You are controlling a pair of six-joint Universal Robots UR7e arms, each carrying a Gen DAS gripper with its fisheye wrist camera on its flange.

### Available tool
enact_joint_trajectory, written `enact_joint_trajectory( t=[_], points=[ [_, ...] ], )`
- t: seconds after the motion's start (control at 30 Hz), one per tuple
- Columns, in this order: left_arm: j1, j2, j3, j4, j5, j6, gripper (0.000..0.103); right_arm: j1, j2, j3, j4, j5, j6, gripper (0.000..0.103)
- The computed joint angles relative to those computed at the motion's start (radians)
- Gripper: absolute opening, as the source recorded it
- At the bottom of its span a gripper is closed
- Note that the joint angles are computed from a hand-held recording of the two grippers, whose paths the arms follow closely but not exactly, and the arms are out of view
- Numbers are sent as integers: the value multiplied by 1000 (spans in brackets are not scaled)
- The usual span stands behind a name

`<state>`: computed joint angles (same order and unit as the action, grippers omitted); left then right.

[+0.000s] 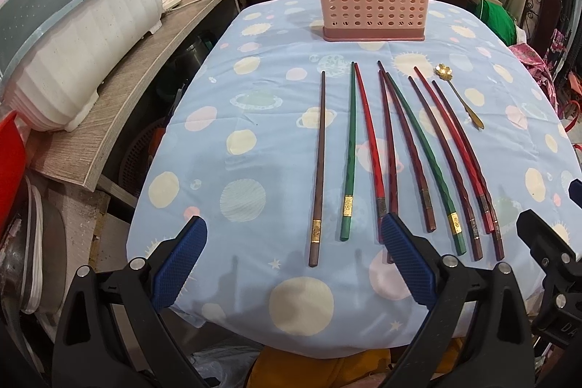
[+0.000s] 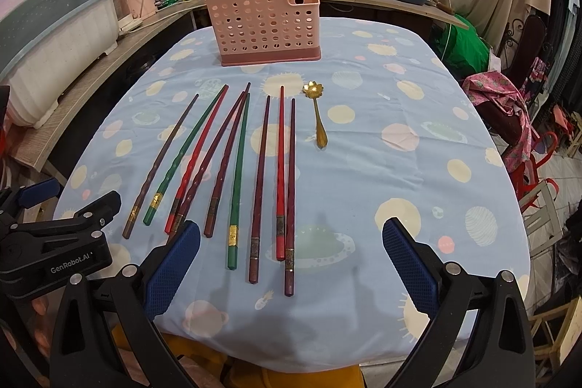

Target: Organize utensils

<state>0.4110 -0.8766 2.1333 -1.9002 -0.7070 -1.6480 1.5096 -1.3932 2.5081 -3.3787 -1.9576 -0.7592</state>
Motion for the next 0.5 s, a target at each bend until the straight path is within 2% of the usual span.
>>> enact_joint_trajectory(
  t=[0.23, 0.33, 0.4, 0.5],
  points=[
    [62, -42, 58, -117, 7, 23, 91, -13, 10, -19, 21, 16, 20, 96],
    [89, -42, 77, -178, 8, 65, 81, -25, 19, -36, 35, 23, 26, 96],
    [112, -36, 92, -261, 3, 122, 79, -30, 29, -50, 43, 26, 32, 96],
    [143, -25, 110, -359, -8, 190, 69, -33, 48, -72, 50, 27, 35, 96]
  ],
)
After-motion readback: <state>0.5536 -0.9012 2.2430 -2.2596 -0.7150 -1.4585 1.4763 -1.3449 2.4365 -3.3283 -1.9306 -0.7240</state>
